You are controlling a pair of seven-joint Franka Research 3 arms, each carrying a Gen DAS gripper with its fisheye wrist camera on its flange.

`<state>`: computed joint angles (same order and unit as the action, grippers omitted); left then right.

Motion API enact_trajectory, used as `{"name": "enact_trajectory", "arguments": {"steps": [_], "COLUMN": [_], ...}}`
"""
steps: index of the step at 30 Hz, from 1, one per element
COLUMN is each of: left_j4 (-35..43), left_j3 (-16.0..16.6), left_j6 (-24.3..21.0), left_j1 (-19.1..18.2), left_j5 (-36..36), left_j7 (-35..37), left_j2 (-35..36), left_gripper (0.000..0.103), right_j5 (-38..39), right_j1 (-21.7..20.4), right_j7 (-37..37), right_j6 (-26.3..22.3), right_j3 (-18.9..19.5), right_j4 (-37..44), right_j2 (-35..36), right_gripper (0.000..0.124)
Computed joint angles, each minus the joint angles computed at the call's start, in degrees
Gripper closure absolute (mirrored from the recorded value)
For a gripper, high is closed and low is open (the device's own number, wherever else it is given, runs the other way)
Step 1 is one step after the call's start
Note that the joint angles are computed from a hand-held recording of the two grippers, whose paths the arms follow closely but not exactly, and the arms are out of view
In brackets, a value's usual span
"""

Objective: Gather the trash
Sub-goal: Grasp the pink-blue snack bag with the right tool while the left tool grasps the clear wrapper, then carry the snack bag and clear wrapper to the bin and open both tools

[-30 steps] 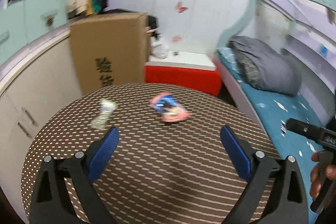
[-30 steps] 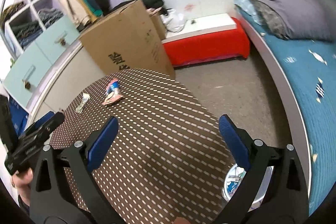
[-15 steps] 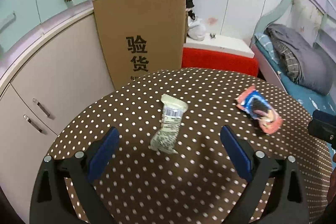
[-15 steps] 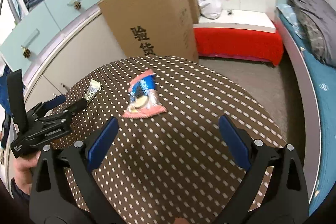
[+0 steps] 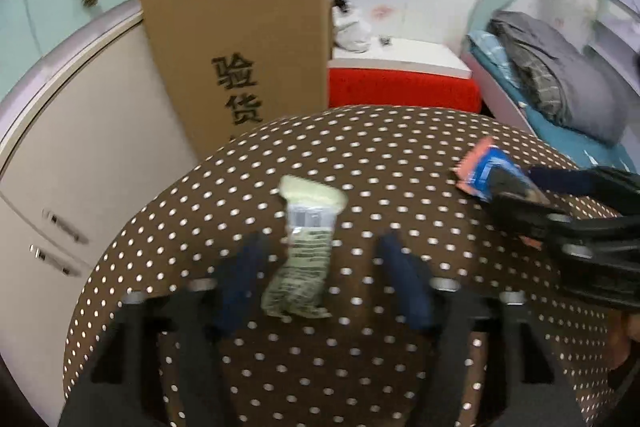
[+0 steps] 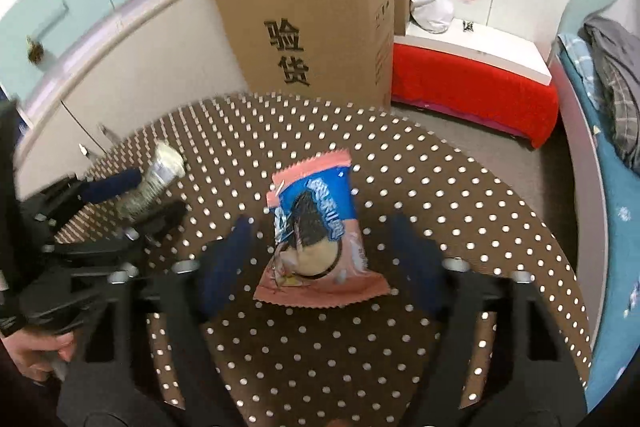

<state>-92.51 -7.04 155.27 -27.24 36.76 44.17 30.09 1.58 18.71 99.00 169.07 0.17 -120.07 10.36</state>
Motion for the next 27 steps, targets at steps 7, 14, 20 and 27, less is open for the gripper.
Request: {"name": "enact_trajectory", "arguments": {"steps": [7, 14, 20, 27], "left_j4": [-11.82, -26.45, -33.36, -33.95], "left_j3": [-1.24, 0.05, -3.30, -9.27], "left_j6": [9.30, 16.39, 18.03, 16.64], "left_j1": [1.11, -1.54, -1.63, -0.78], "left_j5": [-2.40, 5.46, 13.53, 17.63], "left_j7": [-2.46, -15.22, -25.18, -29.29], "left_j2": [-6.92, -17.54, -24.77, -27.54], "left_gripper": [0.092, 0.092, 0.092, 0.092], "right_j5": [0.14, 9.96, 15.89, 18.41], "right_j1": [0.13, -0.34, 0.00, -1.20], "right_j7": [0.82, -3.90, -5.70, -6.89], "right_j6": [4.26, 7.55, 8.28, 6.76], "right_j3": [1.50, 3.62, 3.77, 1.95], "right_j4": [-10.01, -26.88, -38.44, -46.73], "right_j2": [-6.93, -21.31, -35.32, -50.47], "right_gripper": [0.086, 0.086, 0.086, 0.086]}}
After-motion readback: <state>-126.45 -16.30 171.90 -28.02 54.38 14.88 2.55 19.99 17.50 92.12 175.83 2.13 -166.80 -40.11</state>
